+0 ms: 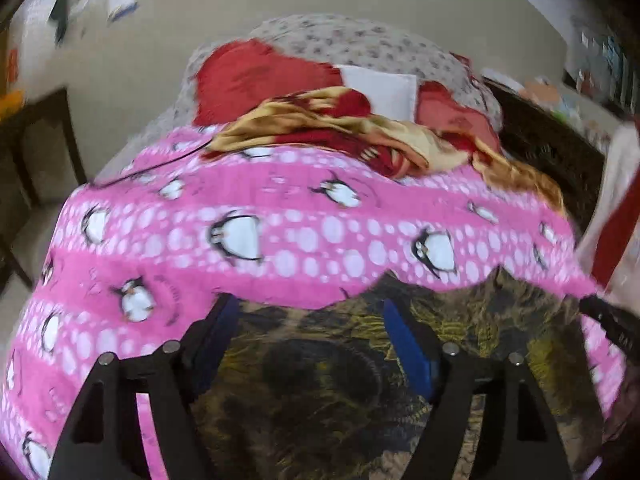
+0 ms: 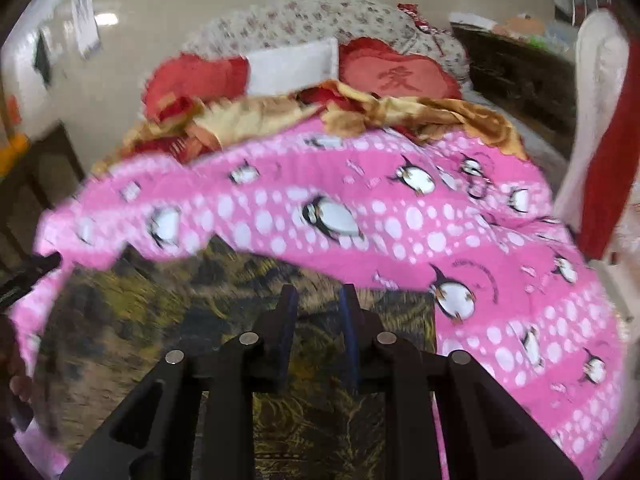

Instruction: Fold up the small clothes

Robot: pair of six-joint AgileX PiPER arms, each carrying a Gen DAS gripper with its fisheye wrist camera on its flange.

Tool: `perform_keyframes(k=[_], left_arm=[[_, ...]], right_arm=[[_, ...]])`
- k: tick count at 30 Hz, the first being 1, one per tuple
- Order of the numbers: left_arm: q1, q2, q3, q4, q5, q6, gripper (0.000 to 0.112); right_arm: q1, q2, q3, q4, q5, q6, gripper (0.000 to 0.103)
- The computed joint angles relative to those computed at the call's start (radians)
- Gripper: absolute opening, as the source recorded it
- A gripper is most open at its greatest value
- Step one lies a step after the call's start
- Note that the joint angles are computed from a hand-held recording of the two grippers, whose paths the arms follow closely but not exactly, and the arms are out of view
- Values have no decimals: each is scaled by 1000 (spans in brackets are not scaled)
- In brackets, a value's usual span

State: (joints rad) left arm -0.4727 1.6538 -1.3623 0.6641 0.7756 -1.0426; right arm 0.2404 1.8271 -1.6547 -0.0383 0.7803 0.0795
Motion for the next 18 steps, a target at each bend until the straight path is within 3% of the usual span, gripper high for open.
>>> perform_keyframes(k=[3,5,7,9,11,14,18], left_arm=[[1,109,-51,51,84,-47,78],[54,117,0,-20,56,-40,78],[125,73,78,-95,-59,-53,78],[122,94,69,-89,-57,-48,80],[107,134,21,-70,-12,-46,82],[139,164,-20,-121,-18,11,86],[139,158,-44,-142,17,61,85]], right_arm=[[-12,110,-79,-58,58,79,25],[-33,107,-12,-37,-39,45,31],[-18,86,60,-96,-124,67,36],[3,84,107,-187,-189,124,39],[-18,105,80,-118,-194,84,42],[-90,150,4,121,-150,-105,45],[-95,134,1,156,-125,-137,46]])
